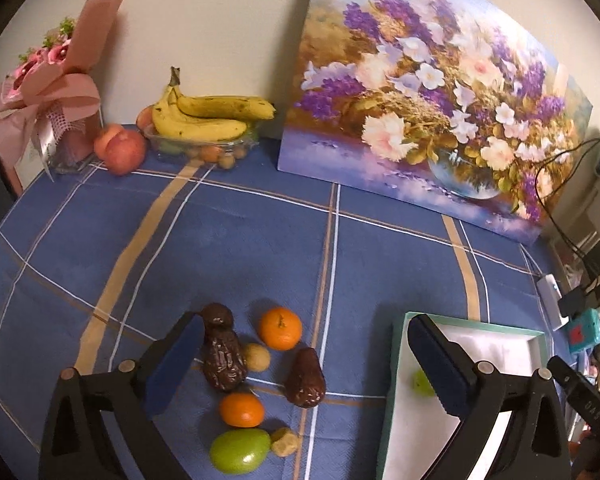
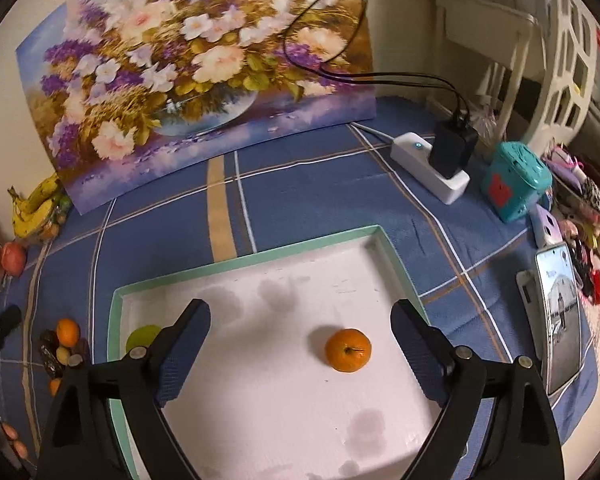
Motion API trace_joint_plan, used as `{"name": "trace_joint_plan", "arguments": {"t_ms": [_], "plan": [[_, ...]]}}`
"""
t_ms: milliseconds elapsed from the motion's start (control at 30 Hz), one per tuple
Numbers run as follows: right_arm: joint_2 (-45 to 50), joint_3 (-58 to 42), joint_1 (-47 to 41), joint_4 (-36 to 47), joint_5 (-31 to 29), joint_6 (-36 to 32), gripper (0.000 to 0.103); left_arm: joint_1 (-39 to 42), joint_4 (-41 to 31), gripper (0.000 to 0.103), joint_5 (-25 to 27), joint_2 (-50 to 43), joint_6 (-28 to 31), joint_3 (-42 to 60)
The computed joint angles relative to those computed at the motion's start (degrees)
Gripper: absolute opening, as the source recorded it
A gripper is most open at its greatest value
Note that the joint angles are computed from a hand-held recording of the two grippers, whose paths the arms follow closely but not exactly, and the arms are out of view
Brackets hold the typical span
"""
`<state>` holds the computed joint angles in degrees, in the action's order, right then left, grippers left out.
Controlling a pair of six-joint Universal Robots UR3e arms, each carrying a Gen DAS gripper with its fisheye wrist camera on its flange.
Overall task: Organize fruits
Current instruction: 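Withdraw both open tools from the tray back toward the fruit pile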
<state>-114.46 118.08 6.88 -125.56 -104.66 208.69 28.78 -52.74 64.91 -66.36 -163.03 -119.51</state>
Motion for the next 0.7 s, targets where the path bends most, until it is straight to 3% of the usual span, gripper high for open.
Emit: {"name": "trace_joint_plan", "arguments": {"t_ms": [200,700], "plan": [[2.7,-0.6,1.9,-3.0,2.8,0.5,0.092,7.6,-6.5,0.103,-6.2,2.1,6.2,0.9],[20.1,-14.2,14.7,-9.9,5.2,3.4,0.091,26.0,-16.4,0.099,-10.1,2.2,12.7,6.6]]}}
